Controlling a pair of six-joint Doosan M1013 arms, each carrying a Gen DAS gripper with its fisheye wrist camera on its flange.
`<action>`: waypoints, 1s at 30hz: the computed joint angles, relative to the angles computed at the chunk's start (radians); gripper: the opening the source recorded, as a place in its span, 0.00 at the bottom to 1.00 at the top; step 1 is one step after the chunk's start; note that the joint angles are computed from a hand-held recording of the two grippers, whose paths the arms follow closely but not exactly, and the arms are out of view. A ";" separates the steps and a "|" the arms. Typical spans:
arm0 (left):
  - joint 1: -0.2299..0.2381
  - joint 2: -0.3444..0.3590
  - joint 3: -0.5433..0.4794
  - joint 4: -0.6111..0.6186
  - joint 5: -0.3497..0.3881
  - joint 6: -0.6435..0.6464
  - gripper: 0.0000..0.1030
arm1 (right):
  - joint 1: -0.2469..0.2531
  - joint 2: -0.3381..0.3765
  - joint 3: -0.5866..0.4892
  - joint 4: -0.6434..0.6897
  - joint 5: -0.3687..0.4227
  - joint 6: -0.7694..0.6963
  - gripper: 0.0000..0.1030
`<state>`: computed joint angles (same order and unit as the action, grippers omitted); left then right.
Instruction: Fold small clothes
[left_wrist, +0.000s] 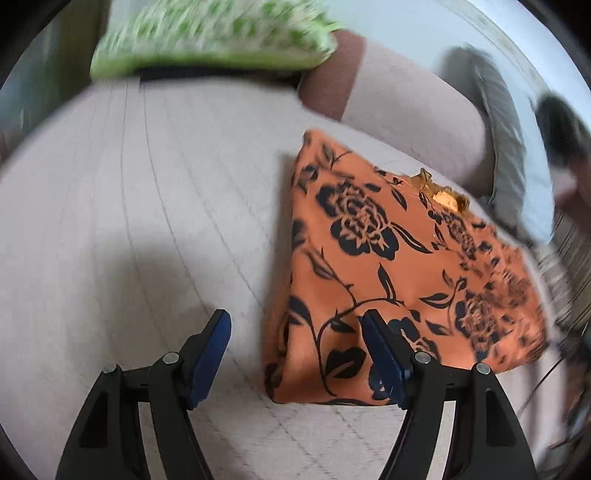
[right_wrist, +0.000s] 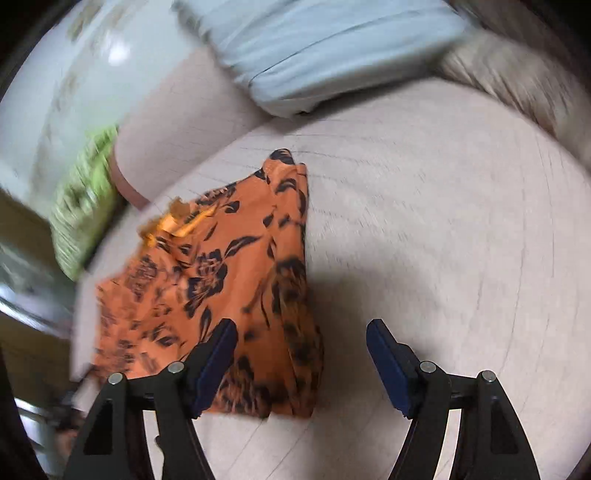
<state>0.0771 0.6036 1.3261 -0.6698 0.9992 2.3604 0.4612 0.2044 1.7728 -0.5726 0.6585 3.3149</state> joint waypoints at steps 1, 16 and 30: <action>0.004 0.012 -0.012 -0.019 0.037 -0.017 0.72 | 0.008 -0.015 0.035 -0.047 -0.061 0.093 0.73; -0.069 -0.007 -0.018 0.156 0.015 -0.166 0.12 | -0.015 0.146 -0.098 0.216 -0.079 -0.140 0.18; 0.054 -0.239 0.250 0.100 0.002 0.022 0.16 | 0.144 0.030 -0.108 0.116 0.084 -0.108 0.08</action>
<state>0.1316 0.3651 1.5756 -0.5701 1.0014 2.3826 0.6050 0.2345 1.6651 -0.4569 0.7429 3.2073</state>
